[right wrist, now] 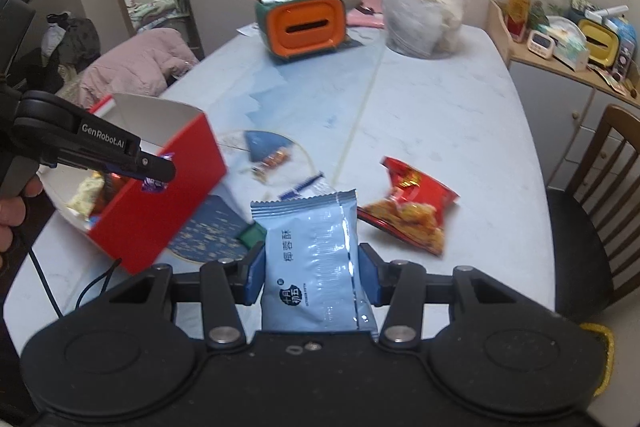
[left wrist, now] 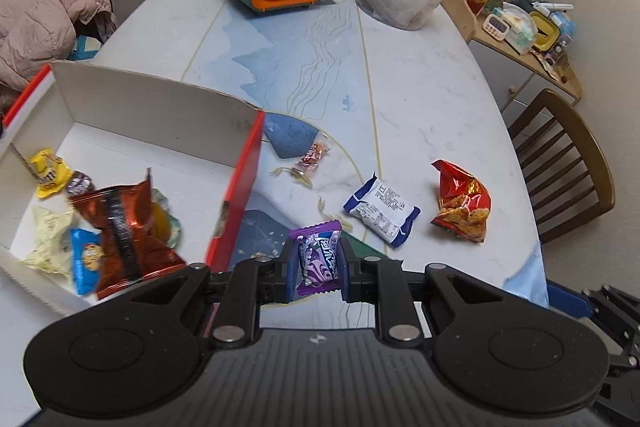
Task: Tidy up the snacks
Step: 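Carry the light blue packet in the right tool while the left tool carries the purple candy into the box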
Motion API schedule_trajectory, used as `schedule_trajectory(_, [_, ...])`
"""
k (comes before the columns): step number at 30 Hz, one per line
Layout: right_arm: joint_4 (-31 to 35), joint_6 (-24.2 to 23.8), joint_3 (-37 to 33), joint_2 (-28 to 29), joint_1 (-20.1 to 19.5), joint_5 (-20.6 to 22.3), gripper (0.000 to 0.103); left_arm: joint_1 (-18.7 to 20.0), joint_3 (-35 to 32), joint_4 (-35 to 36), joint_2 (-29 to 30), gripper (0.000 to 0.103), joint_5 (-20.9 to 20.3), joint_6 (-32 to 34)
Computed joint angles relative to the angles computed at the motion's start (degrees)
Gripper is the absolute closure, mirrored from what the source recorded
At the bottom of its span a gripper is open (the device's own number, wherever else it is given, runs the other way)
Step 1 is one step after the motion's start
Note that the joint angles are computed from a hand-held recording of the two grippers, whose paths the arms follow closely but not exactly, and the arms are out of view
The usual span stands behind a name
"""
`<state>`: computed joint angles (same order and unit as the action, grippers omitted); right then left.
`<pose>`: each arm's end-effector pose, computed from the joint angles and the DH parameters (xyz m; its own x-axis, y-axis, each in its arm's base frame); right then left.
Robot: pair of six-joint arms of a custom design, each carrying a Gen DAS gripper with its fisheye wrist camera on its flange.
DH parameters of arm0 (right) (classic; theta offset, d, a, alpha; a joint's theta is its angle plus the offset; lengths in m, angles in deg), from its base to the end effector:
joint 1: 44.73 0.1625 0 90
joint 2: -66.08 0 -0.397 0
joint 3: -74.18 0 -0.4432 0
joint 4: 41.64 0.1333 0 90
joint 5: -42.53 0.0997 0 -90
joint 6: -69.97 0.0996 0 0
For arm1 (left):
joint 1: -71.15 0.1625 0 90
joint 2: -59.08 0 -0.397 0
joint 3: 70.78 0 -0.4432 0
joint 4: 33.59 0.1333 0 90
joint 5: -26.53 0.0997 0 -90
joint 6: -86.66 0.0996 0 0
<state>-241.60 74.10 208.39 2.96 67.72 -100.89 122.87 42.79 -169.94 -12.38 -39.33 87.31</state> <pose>0.2165 -0.3844 0.1137 -0.7627 0.2894 0.5784 -0.2430 0.7005 -0.6710 -0.2110 -0.5483 0.1584 -0.7280 0.5504 -0.4087 0.6261 0.7766 -0.0693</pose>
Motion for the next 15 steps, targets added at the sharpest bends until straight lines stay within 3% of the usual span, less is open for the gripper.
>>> schedule_trajectory(15, [4.0, -2.5, -13.2, 10.1, 4.3, 2.4, 0.057, 5.1, -3.1, 5.9, -5.8, 0.083, -0.3, 3.1])
